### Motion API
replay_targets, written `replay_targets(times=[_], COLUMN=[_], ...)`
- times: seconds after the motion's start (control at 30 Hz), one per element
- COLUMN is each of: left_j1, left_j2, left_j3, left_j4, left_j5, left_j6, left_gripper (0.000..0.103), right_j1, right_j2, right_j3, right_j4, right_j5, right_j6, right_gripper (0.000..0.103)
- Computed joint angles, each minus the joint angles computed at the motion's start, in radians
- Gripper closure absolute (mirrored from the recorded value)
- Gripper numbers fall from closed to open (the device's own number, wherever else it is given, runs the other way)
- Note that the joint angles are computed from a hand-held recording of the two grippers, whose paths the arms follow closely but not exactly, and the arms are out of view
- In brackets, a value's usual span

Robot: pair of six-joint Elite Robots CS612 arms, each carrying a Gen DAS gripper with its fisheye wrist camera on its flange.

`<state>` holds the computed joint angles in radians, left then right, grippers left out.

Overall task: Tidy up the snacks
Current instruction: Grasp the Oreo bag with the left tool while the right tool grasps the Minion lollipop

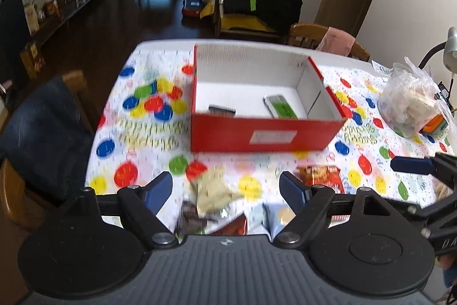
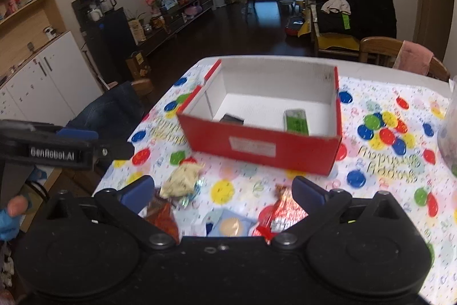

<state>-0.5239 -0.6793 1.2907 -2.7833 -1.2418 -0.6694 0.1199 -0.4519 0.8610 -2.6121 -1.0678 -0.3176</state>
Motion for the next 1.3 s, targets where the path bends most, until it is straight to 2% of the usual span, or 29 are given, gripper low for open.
replay_targets(times=[0.17,0.33,0.63,0.93,1.13,1.3], left_j1=[0.001,0.008,0.01,0.018,0.033,0.043], left_j2=[0.001,0.013,0.049,0.08,0.101,0.111], left_j3=[0.028,0.03,0.003,-0.033,-0.049,-0.048], left_j4=[0.035,0.075,0.133,0.152,0.146,0.121], left_j5=[-0.049,-0.117,-0.196,-0.254,-0.331,-0.375], left_j6=[-0.065,-0.13,-0.209,-0.255,-0.289,-0.338], left_gripper=[0.021,0.021,0.021,0.021,0.021,0.022], right_j1=[0.004,0.011,0.034,0.06,0.065,0.068], right_j2=[-0.03,-0.047,-0.041,-0.007,0.015,0.022], right_j3=[0.1,0.158,0.174,0.146,0.102,0.095], right_j4=[-0.04,-0.032,0.08,0.134,0.2,0.202], right_j5=[-0.043,-0.068,-0.119,-0.183,-0.165,-0.16], right_j6=[-0.082,-0.195,-0.382,-0.529,-0.56,-0.593], right_gripper=[0.0,0.0,0.001,0.015,0.026,0.035])
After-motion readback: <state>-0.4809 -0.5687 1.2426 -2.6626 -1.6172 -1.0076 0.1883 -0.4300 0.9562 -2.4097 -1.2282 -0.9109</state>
